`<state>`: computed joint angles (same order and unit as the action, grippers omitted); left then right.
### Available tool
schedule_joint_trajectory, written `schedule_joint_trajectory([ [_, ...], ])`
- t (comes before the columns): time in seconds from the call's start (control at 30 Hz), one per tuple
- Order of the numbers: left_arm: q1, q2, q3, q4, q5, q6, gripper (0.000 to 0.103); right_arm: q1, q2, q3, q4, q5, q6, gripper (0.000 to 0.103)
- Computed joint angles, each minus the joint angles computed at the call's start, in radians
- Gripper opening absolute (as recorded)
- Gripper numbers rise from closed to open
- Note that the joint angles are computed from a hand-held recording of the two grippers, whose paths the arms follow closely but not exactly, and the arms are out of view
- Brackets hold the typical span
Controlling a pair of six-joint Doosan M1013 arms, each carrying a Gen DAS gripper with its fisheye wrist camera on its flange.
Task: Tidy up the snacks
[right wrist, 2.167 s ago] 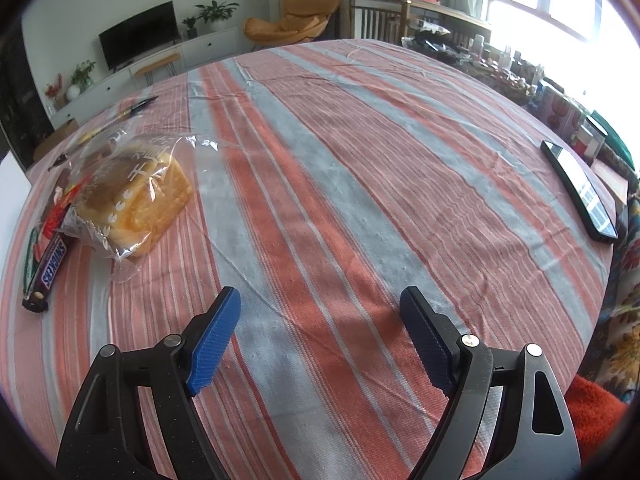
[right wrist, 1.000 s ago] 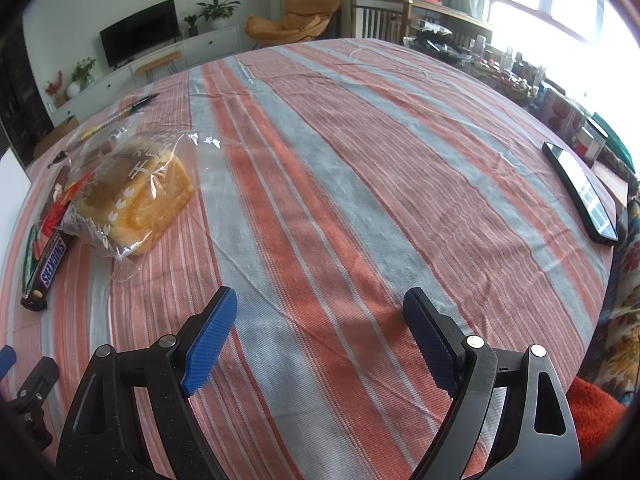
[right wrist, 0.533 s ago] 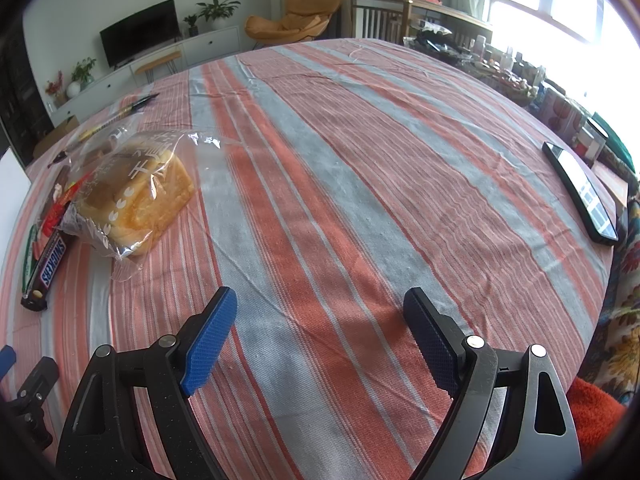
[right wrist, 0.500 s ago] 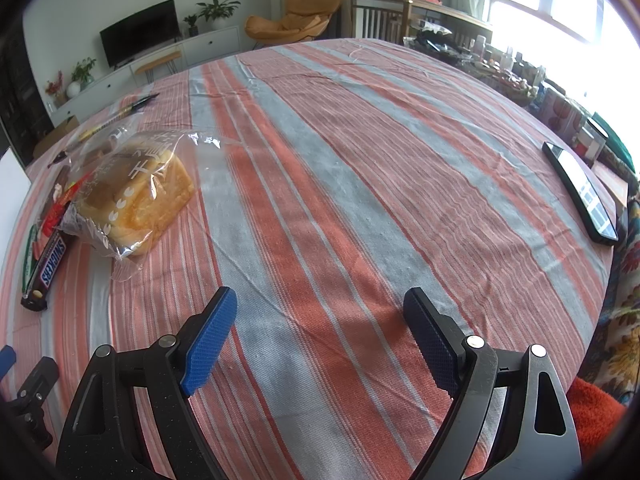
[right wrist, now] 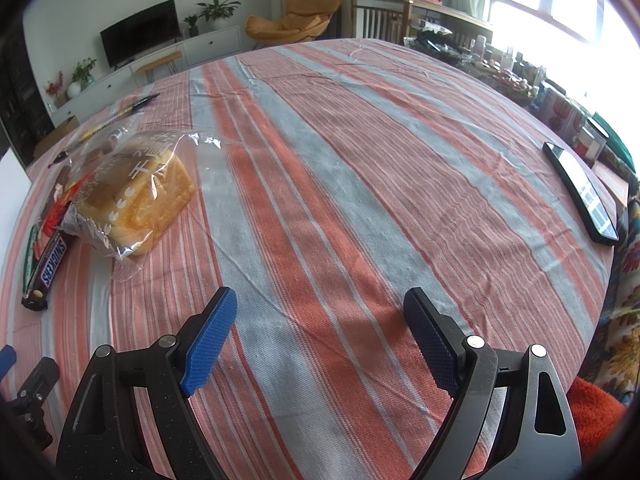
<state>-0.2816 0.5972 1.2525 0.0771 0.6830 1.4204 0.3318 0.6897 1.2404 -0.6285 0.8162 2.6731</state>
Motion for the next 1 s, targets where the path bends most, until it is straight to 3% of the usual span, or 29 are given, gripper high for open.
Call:
schedule_joint_trajectory([
  [0.17, 0.017, 0.019, -0.061, -0.099, 0.129, 0.087, 0.103, 0.000, 0.000, -0.001, 0.000, 0.001, 0.001, 0.088],
  [0.33, 0.050, -0.002, -0.069, -0.236, 0.069, 0.056, 0.103, 0.000, 0.000, -0.001, 0.000, 0.001, 0.001, 0.088],
  [0.43, 0.058, 0.018, -0.126, -0.200, 0.069, 0.001, 0.103, 0.000, 0.000, -0.001, 0.000, 0.002, 0.001, 0.088],
  [0.6, 0.062, 0.117, -0.302, -0.086, 0.245, -0.127, 0.102, 0.000, 0.000, 0.000, 0.000, 0.002, 0.002, 0.088],
  [0.67, 0.066, 0.141, -0.335, -0.078, 0.272, -0.142, 0.099, 0.000, 0.000, 0.000, 0.000, 0.002, 0.002, 0.088],
  [1.0, 0.087, 0.166, -0.379, -0.150, 0.309, -0.120, 0.095, 0.001, 0.000, -0.001, 0.000, 0.002, 0.002, 0.088],
])
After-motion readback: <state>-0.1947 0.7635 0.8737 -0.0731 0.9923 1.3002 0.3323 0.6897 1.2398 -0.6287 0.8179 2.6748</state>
